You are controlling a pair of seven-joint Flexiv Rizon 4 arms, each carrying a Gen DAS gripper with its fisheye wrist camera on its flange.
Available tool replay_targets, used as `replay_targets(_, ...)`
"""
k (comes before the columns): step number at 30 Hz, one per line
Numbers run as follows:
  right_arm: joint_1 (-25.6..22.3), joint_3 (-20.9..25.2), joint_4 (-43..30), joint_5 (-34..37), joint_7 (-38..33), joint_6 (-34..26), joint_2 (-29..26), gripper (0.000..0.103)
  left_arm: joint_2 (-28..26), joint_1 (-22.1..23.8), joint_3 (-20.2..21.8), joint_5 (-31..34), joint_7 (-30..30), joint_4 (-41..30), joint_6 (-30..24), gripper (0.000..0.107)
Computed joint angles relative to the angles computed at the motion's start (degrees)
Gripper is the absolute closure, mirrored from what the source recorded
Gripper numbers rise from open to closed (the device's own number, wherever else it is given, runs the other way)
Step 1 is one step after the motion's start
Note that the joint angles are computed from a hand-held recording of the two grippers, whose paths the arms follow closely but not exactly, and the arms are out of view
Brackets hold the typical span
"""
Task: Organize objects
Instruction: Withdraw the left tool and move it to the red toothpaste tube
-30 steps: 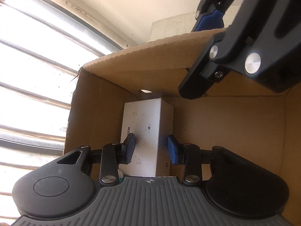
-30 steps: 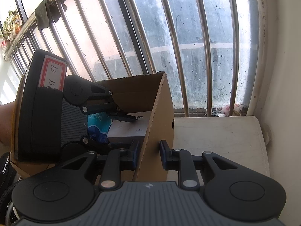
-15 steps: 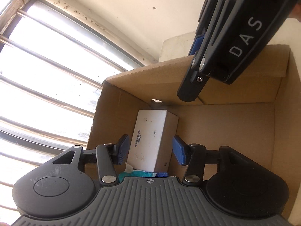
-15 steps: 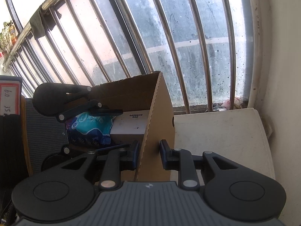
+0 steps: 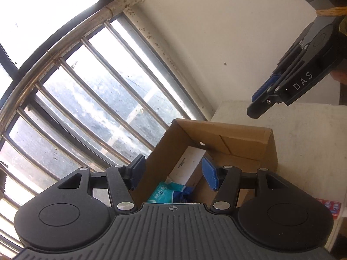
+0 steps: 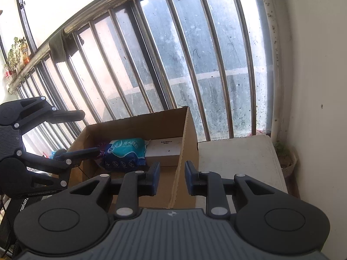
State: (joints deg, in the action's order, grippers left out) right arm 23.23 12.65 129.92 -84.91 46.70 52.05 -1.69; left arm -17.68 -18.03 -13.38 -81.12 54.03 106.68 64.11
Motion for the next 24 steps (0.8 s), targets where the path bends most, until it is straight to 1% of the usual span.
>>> replay_targets(2, 1.2, 1.3, 0.3, 1.7, -0.7, -1.6, 0.5, 0.075, 1.0, 1.2, 0.4, -3.6, 0.7, 1.3, -2.3, 0.048)
replay_targets(4, 2.5, 2.4, 0.8, 3.4, -1.2, -2.8, 0.8, 0.075, 2.4, 1.1, 1.0, -5.3, -0.9, 3.1, -4.5, 0.048)
replay_targets(5, 3.1, 2.7, 1.0, 4.1, -1.2, -3.1, 0.7, 0.075, 3.6, 1.4, 1.8, -4.5, -1.7, 4.8, -6.8, 0.047)
replay_targets(6, 3.7, 3.0, 1.1, 5.0, -1.1, -3.3, 0.5, 0.075, 6.4, 2.5, 3.4, -4.3, -0.4, 8.2, -10.5, 0.047)
replay_targets(7, 4.1, 3.1, 1.3, 5.4, -0.9, -3.2, 0.5, 0.075, 7.8, 2.9, 4.4, -5.2, 1.2, 10.4, -12.5, 0.046)
replay_targets(9, 4.9, 3.3, 1.8, 6.0, 0.3, -2.5, -0.2, 0.075, 9.2, 2.1, 5.3, -4.9, 1.2, 12.7, -12.5, 0.046)
replay_targets(10, 5.2, 3.2, 1.9, 6.2, 0.6, -2.1, -0.5, 0.075, 9.9, 1.8, 5.7, -5.9, 1.5, 13.8, -12.7, 0.046)
replay_targets(13, 6.1, 2.9, 2.3, 6.6, 2.2, -0.7, -2.2, 0.075, 11.4, 1.9, 7.0, -5.3, 0.5, 17.2, -15.5, 0.045)
replay_targets(15, 6.2, 2.3, 2.8, 4.8, 5.0, 1.2, -2.7, 0.075, 12.4, 1.5, 7.5, -4.1, -3.9, 19.7, -15.1, 0.044)
replay_targets(16, 6.0, 1.9, 3.3, 3.3, 7.2, 2.6, -3.0, 0.075, 12.3, 1.6, 7.8, -2.7, -6.5, 20.3, -15.4, 0.044)
replay_targets(17, 6.0, 1.7, 3.6, 2.4, 8.5, 3.4, -3.1, 0.075, 11.9, 1.7, 7.8, -2.1, -7.9, 20.5, -15.6, 0.044)
replay_targets(19, 6.1, 1.8, 4.0, 2.1, 9.6, 3.8, -3.4, 0.075, 11.0, 1.9, 7.7, -1.4, -7.7, 20.7, -15.9, 0.044)
replay_targets(20, 6.3, 1.9, 4.1, 2.4, 9.7, 3.6, -3.4, 0.075, 10.0, 1.4, 7.1, -3.0, -6.8, 20.7, -14.8, 0.044)
replay_targets(23, 6.5, 2.0, 4.9, 1.6, 11.6, 4.0, -3.1, 0.075, 8.5, 1.6, 6.9, -2.2, -8.3, 20.4, -14.0, 0.044)
replay_targets(24, 6.5, 2.1, 5.2, 1.6, 12.0, 4.0, -2.9, 0.075, 8.2, 2.2, 7.1, -0.9, -9.4, 20.1, -14.6, 0.044)
